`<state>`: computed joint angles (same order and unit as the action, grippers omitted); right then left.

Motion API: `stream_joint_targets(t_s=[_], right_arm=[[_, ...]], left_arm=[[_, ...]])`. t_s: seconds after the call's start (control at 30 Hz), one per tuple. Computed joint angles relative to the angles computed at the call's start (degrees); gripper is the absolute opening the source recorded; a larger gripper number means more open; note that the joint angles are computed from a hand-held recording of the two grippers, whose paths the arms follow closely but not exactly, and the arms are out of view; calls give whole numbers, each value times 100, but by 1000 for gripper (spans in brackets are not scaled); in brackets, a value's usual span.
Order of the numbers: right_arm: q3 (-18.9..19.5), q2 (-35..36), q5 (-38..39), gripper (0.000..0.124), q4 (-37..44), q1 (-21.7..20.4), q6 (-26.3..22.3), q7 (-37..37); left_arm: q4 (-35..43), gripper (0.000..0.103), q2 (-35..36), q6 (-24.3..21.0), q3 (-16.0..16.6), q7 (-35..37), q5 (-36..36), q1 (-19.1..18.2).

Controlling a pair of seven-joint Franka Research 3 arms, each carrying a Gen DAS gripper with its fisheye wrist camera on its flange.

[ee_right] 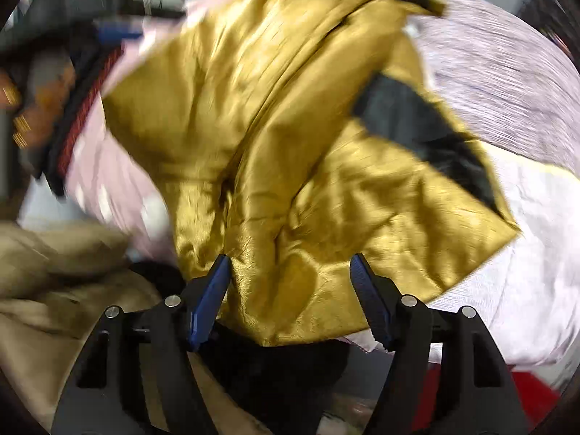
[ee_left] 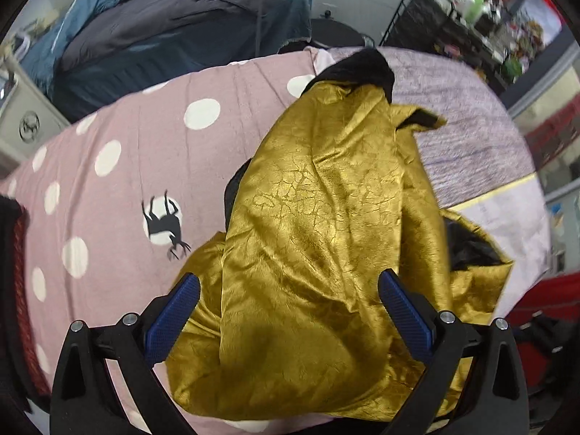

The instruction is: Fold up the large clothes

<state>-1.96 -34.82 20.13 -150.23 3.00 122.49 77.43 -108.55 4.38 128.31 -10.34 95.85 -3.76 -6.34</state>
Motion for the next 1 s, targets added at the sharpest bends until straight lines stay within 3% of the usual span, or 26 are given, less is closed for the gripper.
stream_joint_targets(t_s=[0.07,0.13,0.17,0.23,0.3,0.4,0.47,0.6,0.73,0.83,0.9,1.0], right_arm=[[-34,-27,24,68,56,-123,150,173],[-43,-24,24,68,90,-203,407,274],[-68,21,30,68,244,-212,383,318],[-161,54,160,68,284,-180,570,237],[-214,211,310,69,321,-112,767,129],[-198,689,427,68,638,-22,985,22],[-267,1068,679,68,914,112,1148,-180],[-340,1959,1210,68,1907,347,1008,-729],[-37,3124,1101,69,3372,509,672,-1165],[300,4153,356,72,4671,734,331,-1202],[457,4891,-604,83,5541,1049,75,-1072],[417,6000,-2107,83,6668,1715,-720,-876]], left_arm=[[-10,97,140,179,4,-387,691,-104],[48,97,319,76,68,-829,1304,-139],[63,97,352,1,77,-731,1077,-49],[95,94,455,-320,61,-254,-34,255],[72,76,496,-773,35,187,-788,468],[-390,28,218,-1016,-17,864,-1667,599],[-763,13,-63,-1087,-9,1121,-1915,546],[-1488,7,-737,-1011,29,1762,-1890,248],[-1841,6,-1130,-1011,198,1965,-1813,61],[-1988,6,-1302,-1015,331,1880,-1832,33],[-2178,6,-1500,-955,372,1720,-1880,5],[-2424,6,-1741,-878,468,1498,-1882,-1]])
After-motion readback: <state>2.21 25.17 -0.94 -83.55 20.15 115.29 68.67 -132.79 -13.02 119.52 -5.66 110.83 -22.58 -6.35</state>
